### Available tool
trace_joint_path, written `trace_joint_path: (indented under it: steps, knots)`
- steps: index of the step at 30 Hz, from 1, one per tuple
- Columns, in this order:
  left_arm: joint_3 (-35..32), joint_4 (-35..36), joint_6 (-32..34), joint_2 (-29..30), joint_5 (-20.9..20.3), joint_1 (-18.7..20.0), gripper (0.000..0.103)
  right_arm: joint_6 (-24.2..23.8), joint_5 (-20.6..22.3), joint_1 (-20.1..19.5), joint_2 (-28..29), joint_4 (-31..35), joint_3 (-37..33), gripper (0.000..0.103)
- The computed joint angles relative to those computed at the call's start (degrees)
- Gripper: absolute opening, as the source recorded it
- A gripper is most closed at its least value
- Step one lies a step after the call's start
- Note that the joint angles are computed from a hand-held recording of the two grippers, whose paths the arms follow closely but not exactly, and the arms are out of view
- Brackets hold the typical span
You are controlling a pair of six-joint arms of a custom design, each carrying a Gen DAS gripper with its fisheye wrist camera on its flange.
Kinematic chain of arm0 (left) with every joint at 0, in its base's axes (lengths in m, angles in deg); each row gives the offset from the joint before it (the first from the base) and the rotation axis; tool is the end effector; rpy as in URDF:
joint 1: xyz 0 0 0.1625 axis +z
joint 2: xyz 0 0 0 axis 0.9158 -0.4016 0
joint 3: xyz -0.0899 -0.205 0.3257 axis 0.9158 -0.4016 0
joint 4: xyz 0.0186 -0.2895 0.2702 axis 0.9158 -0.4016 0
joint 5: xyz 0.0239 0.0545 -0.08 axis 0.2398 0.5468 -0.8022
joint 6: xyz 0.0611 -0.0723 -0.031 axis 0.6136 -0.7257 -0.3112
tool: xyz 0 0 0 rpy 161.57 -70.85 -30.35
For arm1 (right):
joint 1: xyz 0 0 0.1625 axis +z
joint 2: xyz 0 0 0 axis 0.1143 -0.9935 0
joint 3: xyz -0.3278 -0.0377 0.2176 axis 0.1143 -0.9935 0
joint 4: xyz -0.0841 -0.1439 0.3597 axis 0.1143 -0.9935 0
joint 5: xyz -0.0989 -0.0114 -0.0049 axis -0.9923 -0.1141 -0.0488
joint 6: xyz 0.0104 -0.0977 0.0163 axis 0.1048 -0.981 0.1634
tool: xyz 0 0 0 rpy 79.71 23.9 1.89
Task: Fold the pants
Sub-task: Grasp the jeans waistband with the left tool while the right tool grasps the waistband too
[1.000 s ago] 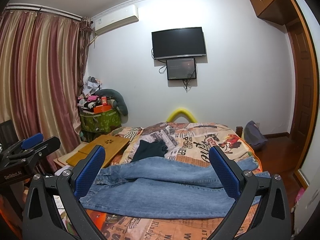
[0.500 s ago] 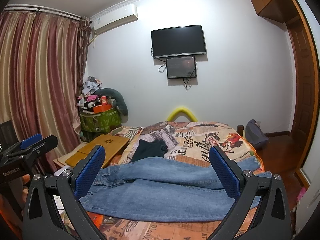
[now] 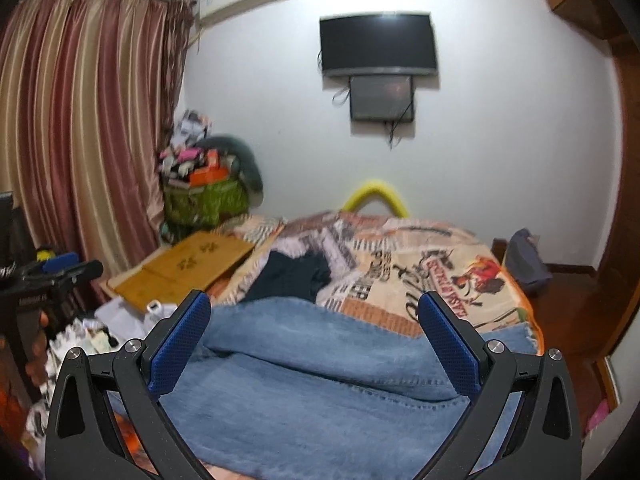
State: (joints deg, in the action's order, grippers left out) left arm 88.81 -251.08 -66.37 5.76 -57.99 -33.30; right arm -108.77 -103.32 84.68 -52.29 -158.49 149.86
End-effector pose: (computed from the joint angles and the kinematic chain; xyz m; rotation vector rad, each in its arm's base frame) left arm -0.3926 -0.5204 0.1967 0.4489 2.1857 -1.2748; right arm 0.1376 -0.5073 0.4423 0.9273 -2.2430 1.2163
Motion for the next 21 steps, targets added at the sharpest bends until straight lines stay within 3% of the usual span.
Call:
trace_joint_path:
  steps: [7,11,19,21]
  knots:
    - [-9.1,15.6,-6.1,1.7,-3.2,9.8,0.103,-1.5,-4.1,-3.2,7.3,8.1,-10.0,0.103]
    - [-14.5,23.8,-8.7,3.7,-4.2,15.0,0.103,-1.3,-6.8,-4.5,12.2,16.2,-17.1,0.103]
    - [-27.0,40.2,-14.4,10.1,-8.5,23.5,0.094,1.3,-10.1,-5.8,23.1,32.8,-32.7,0.103]
    - [-30.4,44.0,-15.8,12.0,-10.1,25.2,0.086,1.6,-11.4,-5.8,26.3,35.8,-36.8,0.102]
